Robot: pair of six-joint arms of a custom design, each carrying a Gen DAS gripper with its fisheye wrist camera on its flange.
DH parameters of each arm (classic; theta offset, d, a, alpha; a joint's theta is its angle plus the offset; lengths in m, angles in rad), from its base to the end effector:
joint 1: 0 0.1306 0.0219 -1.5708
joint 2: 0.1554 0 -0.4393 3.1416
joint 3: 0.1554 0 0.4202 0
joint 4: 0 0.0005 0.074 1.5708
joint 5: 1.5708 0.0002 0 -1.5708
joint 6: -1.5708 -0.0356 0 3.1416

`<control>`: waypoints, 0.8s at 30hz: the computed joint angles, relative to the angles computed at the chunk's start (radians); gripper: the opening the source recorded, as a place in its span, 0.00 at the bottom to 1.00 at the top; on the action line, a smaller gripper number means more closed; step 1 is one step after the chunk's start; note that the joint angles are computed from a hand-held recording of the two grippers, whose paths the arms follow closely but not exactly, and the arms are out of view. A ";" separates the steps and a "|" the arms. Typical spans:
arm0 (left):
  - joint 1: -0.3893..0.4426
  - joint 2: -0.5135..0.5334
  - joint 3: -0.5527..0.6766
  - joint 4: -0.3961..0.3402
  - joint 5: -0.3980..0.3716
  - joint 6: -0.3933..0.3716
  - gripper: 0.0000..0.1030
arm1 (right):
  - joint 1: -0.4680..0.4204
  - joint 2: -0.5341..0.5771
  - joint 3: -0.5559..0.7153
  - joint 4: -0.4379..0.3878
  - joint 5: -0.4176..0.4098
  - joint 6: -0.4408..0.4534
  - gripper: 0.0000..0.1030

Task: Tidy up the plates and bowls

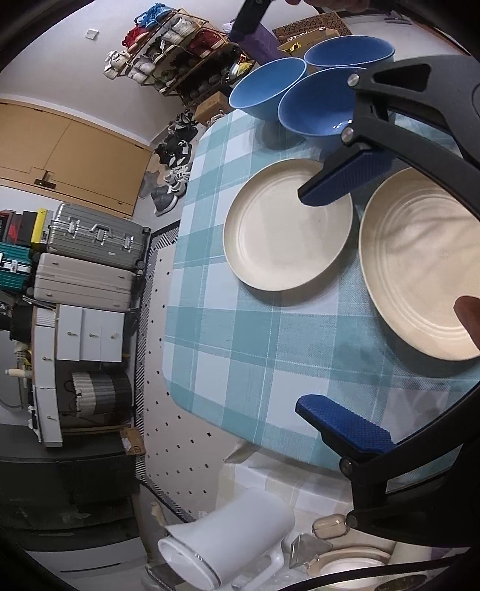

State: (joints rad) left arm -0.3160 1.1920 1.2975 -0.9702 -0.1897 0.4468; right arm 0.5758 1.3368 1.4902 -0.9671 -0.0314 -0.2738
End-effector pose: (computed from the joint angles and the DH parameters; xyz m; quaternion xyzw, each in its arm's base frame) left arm 0.3945 -0.1224 0.5202 -0.0937 0.9300 -0.0456 0.3525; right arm 0.4004 0.2607 0.5530 -0.1455 0.9176 0.1656 0.3307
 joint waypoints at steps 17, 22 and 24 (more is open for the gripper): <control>0.037 0.127 0.038 0.017 0.063 0.005 0.99 | -0.044 0.187 0.125 -0.100 -0.044 0.074 0.99; 0.039 0.151 0.047 0.008 0.063 -0.005 0.99 | -0.044 0.245 0.175 -0.147 -0.060 0.093 0.99; 0.042 0.159 0.050 0.011 0.074 -0.009 0.99 | -0.044 0.263 0.191 -0.161 -0.064 0.097 0.98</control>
